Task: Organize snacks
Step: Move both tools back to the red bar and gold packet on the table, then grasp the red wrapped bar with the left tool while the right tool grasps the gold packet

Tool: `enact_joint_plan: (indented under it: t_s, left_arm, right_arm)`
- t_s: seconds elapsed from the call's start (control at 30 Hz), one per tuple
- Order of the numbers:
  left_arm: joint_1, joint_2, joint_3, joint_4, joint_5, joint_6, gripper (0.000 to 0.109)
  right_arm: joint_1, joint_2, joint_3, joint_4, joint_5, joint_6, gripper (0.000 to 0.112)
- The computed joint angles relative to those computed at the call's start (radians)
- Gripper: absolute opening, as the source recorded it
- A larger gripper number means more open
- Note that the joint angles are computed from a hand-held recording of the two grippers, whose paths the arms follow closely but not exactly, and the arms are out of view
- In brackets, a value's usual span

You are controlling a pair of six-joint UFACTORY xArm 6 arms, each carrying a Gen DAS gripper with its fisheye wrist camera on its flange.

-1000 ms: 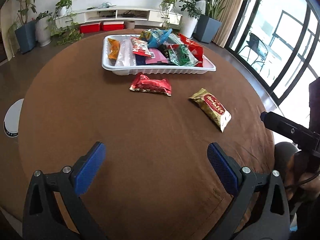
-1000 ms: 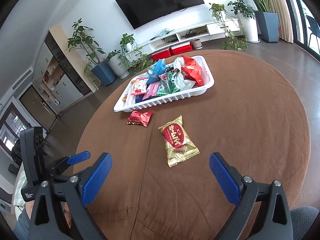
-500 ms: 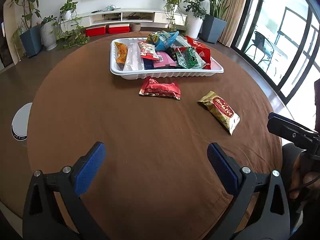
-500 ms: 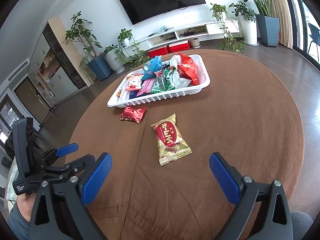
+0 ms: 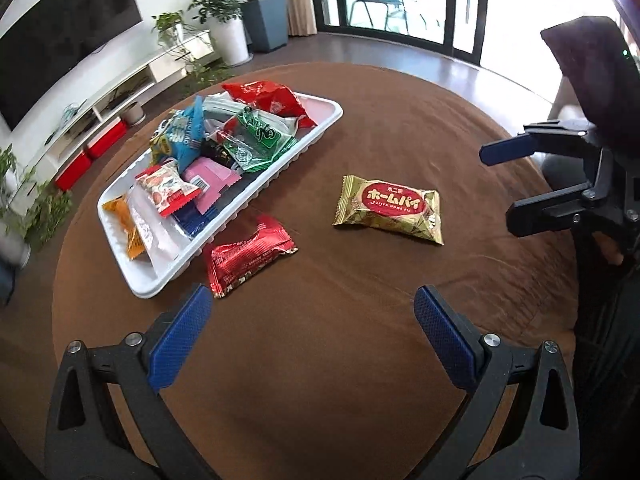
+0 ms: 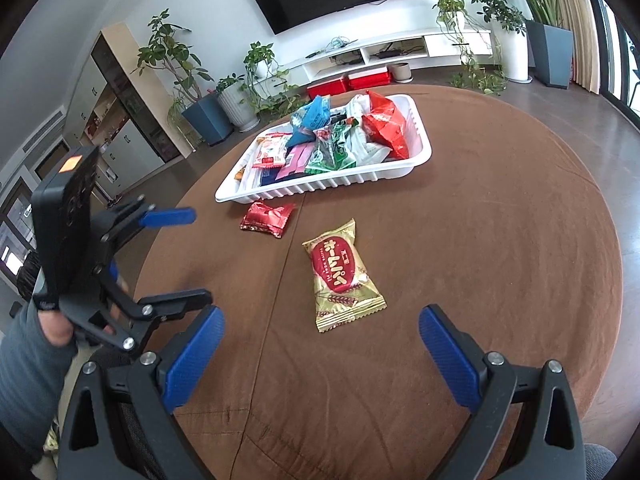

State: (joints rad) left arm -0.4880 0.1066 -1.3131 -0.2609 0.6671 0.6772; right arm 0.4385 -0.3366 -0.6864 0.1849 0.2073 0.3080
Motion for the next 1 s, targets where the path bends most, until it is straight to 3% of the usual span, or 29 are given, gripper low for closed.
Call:
enact_joint_plan:
  t_s: [0.2, 0.37, 0.63, 0.8, 1.0]
  left_arm:
    - [0.042, 0.162, -0.246, -0.069, 0.198, 0.103, 0.101]
    - [0.040, 0.260, -0.384, -0.030, 0.321, 0.137, 0.098]
    - [0.052, 0.370, -0.530, -0.052, 0.418, 0.174, 0.097]
    - [0.061, 0.486, -0.698, -0.013, 0.500, 0.133, 0.097]
    - [0.068, 0.506, -0.725, -0.013, 0.550, 0.144, 0.097]
  right_arm:
    - [-0.003, 0.012, -0.014, 0.055, 0.008, -0.061, 0.100]
    - [-0.007, 0.037, -0.041, 0.102, 0.022, -0.119, 0.100]
    - [-0.012, 0.057, -0.055, 0.170, 0.035, -0.174, 0.100]
    - [-0.014, 0.060, -0.058, 0.180, 0.043, -0.178, 0.100]
    - [-0.015, 0.059, -0.057, 0.188, 0.056, -0.180, 0.100]
